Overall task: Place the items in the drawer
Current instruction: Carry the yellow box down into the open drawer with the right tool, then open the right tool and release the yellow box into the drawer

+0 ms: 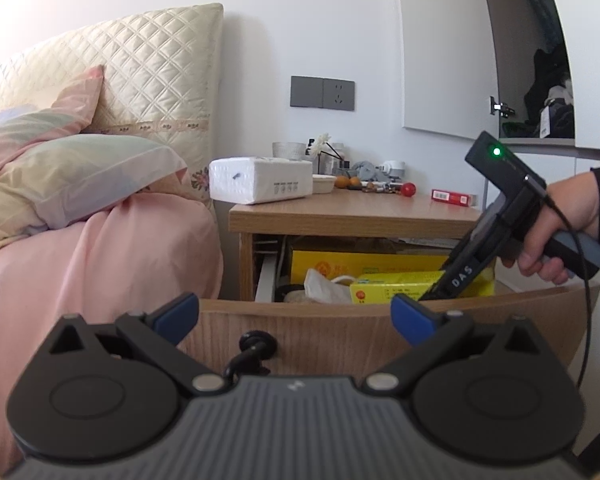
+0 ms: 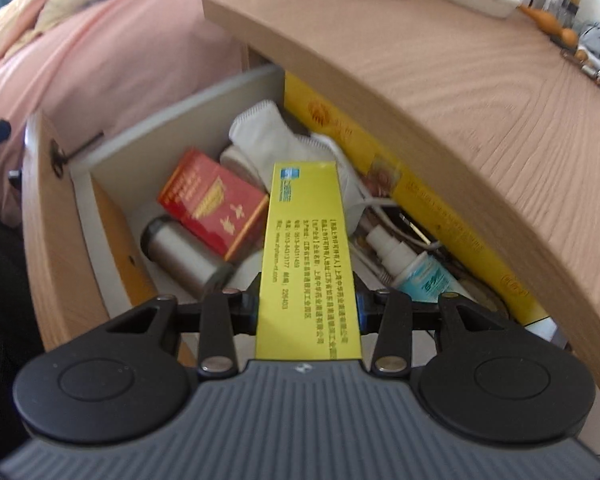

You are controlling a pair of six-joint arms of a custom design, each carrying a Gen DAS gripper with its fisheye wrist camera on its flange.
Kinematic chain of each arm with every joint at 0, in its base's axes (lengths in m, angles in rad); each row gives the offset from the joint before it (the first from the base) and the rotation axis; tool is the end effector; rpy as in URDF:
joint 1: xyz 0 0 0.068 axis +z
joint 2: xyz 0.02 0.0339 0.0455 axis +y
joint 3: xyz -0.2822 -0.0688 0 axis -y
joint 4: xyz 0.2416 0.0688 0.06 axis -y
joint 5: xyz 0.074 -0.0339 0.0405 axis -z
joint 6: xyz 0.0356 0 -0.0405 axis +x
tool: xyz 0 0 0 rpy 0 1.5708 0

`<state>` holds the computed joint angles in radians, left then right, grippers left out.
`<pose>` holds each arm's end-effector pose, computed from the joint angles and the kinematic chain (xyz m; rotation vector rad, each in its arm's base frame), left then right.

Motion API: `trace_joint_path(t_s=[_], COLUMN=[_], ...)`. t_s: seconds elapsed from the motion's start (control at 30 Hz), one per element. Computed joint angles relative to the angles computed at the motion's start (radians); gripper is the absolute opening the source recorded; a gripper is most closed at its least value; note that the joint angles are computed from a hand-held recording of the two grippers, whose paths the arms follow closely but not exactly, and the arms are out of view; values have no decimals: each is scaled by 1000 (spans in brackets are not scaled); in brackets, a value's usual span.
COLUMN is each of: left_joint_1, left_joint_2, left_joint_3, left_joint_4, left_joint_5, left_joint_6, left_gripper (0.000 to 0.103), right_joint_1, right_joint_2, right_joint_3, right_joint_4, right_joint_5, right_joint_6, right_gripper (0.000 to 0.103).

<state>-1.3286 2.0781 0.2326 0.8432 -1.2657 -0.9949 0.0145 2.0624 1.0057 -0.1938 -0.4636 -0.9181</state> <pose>0.0797 -0.1811 0.0400 -0.0808 1.8251 0.0423 0.3573 0.0211 0.0810 -1.2727 2.3054 0.3732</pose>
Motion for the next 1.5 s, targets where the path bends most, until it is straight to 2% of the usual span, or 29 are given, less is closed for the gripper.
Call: trace_joint_path(t_s=[0.23, 0.4, 0.5, 0.53, 0.6, 0.63, 0.9, 1.17, 1.5], left_joint_1=[4, 3, 2, 0, -1, -2, -6, -19, -53], left_joint_2=[11, 6, 4, 5, 3, 3, -5, -11, -18], left_joint_3=[-14, -12, -7, -2, 0, 2, 10, 21, 31], left_joint_4=[48, 43, 28, 19, 10, 5, -29, -60, -96], left_joint_5=[7, 10, 8, 7, 7, 7, 5, -2, -34], left_joint_6=[19, 27, 20, 15, 10, 7, -10, -19, -43], left_gripper=[103, 103, 103, 103, 103, 103, 103, 103, 103], right_joint_1=[11, 2, -12, -18, -32, -40, -103, -195, -377], right_joint_2=[54, 56, 27, 13, -17, -32, -191, -378, -632], right_joint_3=[52, 63, 41, 29, 11, 3, -81, -230, -530], right_joint_4=[-53, -71, -57, -48, -54, -59, -60, 66, 294], right_joint_5=[42, 41, 30, 24, 10, 2, -39, -128, -264], right_joint_6=[-13, 33, 59, 62, 65, 66, 87, 192, 304], right_gripper=[44, 49, 71, 76, 78, 84, 85, 85, 85])
